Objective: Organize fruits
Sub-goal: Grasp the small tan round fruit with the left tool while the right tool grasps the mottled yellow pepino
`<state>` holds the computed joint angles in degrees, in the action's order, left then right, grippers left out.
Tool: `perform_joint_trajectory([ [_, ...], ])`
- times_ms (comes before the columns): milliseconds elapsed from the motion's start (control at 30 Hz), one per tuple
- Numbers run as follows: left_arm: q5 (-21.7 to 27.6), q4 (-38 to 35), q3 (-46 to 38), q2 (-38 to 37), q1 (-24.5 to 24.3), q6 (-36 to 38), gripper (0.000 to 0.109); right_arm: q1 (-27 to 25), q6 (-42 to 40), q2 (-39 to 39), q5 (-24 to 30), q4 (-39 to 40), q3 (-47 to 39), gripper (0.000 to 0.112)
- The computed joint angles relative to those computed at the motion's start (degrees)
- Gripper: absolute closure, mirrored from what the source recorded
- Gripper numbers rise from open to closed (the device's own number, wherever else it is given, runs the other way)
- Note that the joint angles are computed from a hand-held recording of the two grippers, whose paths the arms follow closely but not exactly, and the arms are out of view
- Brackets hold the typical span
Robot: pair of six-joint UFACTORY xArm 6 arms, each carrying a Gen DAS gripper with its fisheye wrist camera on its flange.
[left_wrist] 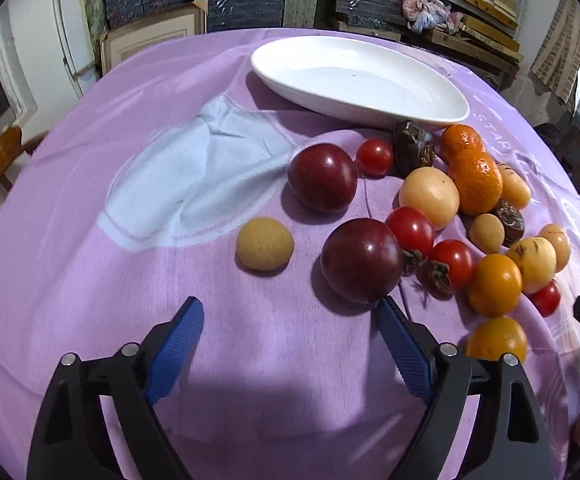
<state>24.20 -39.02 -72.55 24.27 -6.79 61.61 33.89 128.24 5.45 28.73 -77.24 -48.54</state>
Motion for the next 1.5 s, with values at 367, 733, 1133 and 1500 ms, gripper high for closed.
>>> perform_joint_trajectory([
  [367,6.7,-6.9,-7.8,4.5,1.3,11.2,0.033,0.3,0.2,0.3,-0.7,-1.0,-0.4,0.013],
  [733,13.9,-12.4,-10.0,5.0,3.2,17.0,0.036,0.3,0.3,0.4,-1.2,-1.9,-0.6,0.013],
  [1133,17.1,-8.9,-8.1,3.3,4.8,19.2,0.065,0.0,-0.4,0.7,-1.8,-1.4,-0.9,0.013],
  [1500,14.2,-10.5,-7.0,2.2,5.2,18.4,0.08,0.3,-0.9,1.4,-1.6,-1.3,-1.5,0.013],
])
